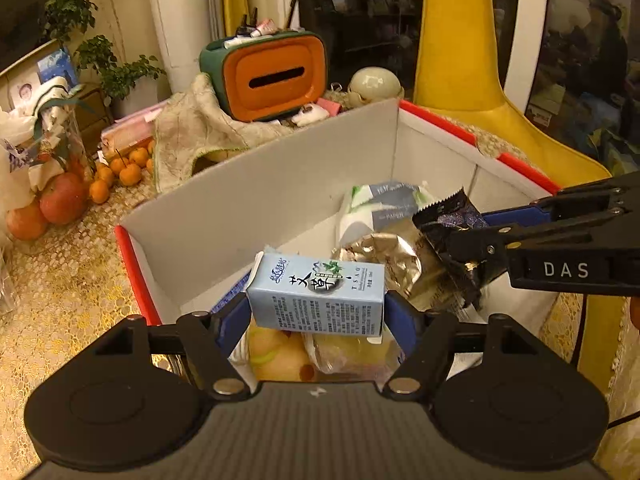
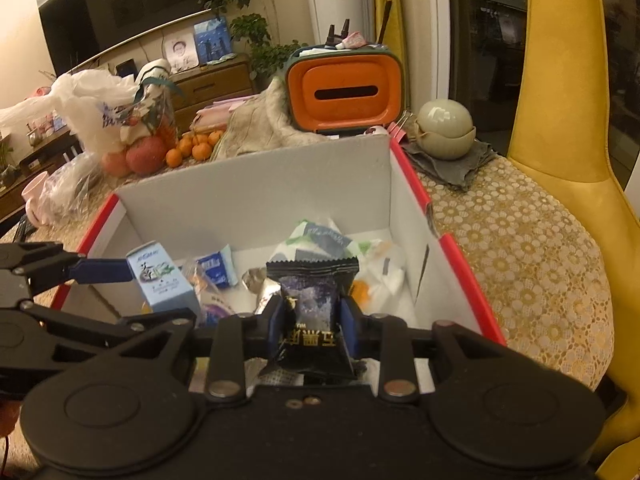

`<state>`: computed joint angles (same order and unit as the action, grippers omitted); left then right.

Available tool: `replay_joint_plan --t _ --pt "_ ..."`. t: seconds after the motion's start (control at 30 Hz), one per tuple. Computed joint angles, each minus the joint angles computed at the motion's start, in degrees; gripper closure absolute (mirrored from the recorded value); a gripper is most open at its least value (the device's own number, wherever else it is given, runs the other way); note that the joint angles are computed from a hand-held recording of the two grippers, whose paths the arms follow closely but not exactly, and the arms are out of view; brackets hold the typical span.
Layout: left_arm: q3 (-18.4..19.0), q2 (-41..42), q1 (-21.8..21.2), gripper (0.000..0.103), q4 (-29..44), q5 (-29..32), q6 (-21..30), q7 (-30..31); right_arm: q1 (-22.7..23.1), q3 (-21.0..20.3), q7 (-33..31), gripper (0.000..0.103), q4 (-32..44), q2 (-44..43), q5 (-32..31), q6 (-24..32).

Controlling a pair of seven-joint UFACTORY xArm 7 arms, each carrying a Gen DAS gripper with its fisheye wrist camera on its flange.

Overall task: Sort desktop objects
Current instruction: 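Open both grippers to drop the carton and snack into the box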

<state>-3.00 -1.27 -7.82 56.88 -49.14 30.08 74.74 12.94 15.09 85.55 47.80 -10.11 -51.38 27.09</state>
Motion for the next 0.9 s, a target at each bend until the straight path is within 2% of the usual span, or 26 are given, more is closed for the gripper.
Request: replay_joint_plan --t 0.17,0.27,0.4,0.9 --pt "0.4 -1.0 0.4 0.030 -0.7 3.2 1.8 -1.7 0.7 -0.4 -3.5 0.070 -0.8 -0.7 4.0 -0.9" --pt "1.2 -1.8 0.7 0.030 -0.9 2.2 3.8 -1.4 0.7 0.1 -5.1 0.069 -1.3 -1.6 5.4 -1.2" --pt "1.6 -3.9 0.4 0.030 -2.5 1.9 3.4 0.0 0.2 1.1 -5.7 0.057 -1.5 -3.0 6.1 -0.8" --pt "5.6 -12.2 -1.7 0.022 -7.3 -2.7 3.2 0.2 -0.5 4.8 -8.4 0.042 -2.8 -8.9 10.2 2.1"
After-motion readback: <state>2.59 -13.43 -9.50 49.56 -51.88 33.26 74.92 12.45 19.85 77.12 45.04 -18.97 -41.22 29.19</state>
